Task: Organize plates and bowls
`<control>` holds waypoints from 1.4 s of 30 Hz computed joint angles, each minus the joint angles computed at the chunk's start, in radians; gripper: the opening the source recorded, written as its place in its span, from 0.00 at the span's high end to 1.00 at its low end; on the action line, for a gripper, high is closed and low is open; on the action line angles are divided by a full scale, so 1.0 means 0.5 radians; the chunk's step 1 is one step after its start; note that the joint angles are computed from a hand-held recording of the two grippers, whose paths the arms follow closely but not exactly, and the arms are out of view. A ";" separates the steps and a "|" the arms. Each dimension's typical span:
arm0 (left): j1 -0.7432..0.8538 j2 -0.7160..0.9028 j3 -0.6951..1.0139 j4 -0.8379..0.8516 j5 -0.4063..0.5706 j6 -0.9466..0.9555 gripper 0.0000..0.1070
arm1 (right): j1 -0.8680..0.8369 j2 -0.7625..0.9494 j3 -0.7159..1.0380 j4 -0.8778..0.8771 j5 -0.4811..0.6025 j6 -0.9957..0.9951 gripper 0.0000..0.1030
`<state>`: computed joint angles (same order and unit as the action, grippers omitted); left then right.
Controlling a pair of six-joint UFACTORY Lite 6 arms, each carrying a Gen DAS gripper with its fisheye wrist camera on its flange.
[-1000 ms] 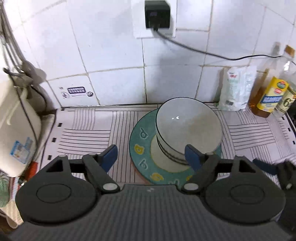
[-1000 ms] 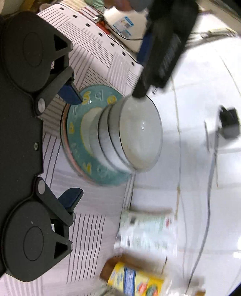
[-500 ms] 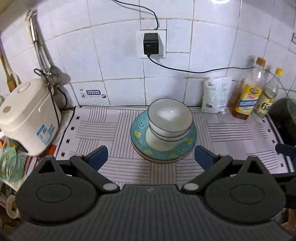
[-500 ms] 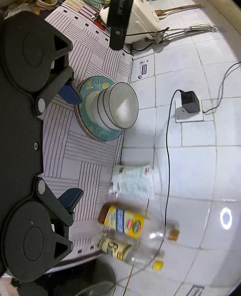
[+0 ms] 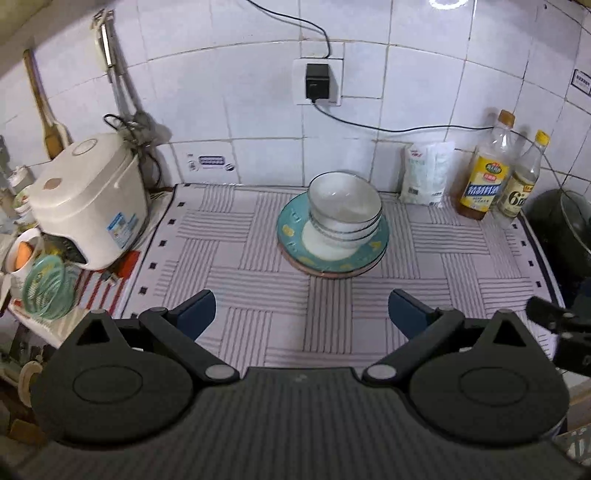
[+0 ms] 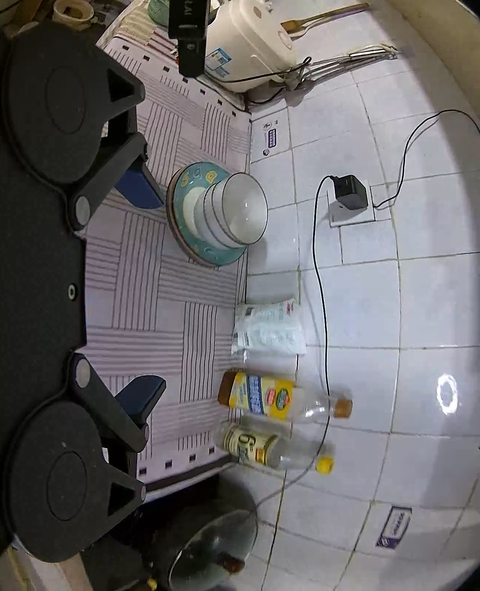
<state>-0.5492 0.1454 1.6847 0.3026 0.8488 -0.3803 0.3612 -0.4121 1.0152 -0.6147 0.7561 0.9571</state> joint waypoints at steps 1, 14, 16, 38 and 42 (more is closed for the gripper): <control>-0.014 -0.023 -0.012 0.019 0.029 -0.017 0.05 | 0.041 -0.034 -0.006 -0.028 0.055 0.028 0.04; -0.187 -0.257 -0.229 0.223 0.131 -0.201 0.05 | 0.420 -0.280 -0.105 -0.203 0.503 0.376 0.04; -0.219 -0.266 -0.250 0.265 0.132 -0.246 0.05 | 0.460 -0.280 -0.105 -0.220 0.543 0.413 0.04; -0.263 -0.507 -0.643 0.338 -0.036 -0.379 0.05 | 0.803 -0.292 -0.180 -0.405 0.784 0.684 0.04; -0.270 -0.519 -0.668 0.341 -0.040 -0.388 0.05 | 0.808 -0.306 -0.187 -0.411 0.787 0.687 0.04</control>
<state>-0.6841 -0.1140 1.3509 0.4729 0.8287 -0.5743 0.7653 -0.5650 0.9217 -0.8205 1.1496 1.3009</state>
